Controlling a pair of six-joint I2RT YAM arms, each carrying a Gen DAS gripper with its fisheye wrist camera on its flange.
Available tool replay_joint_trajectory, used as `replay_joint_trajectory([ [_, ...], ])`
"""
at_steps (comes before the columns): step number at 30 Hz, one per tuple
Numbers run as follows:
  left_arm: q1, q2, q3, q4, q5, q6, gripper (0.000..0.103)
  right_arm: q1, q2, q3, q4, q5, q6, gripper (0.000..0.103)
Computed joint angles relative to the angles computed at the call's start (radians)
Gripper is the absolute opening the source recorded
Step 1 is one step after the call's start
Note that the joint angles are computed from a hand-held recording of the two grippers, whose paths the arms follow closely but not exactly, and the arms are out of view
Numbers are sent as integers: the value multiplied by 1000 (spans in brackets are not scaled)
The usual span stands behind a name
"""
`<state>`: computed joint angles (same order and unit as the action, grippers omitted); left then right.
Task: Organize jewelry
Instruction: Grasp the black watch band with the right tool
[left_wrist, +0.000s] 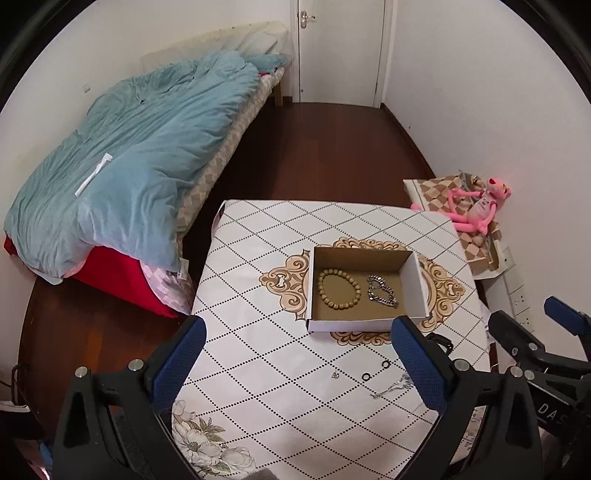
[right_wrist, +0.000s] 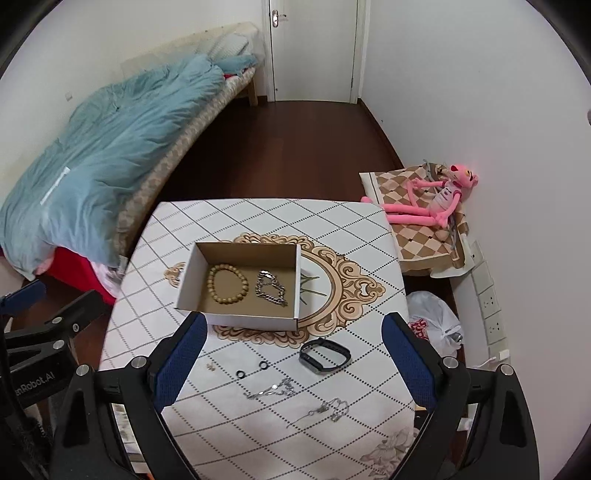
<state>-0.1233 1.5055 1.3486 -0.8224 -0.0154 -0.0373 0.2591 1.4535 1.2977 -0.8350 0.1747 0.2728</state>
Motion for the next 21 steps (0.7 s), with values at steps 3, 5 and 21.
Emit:
replay_joint_trajectory([
  [3,-1,-14,8,-24,-7,-16,102,8,-37,-12,-13,-3,21,97],
  [5,-1,-20,0,-26,-12,-17,102,-3,-64,-40,-8,-19,38,97],
  [21,-40,170,-263,205,-127,-44,102,-350,283,-303,290,-269,57,95],
])
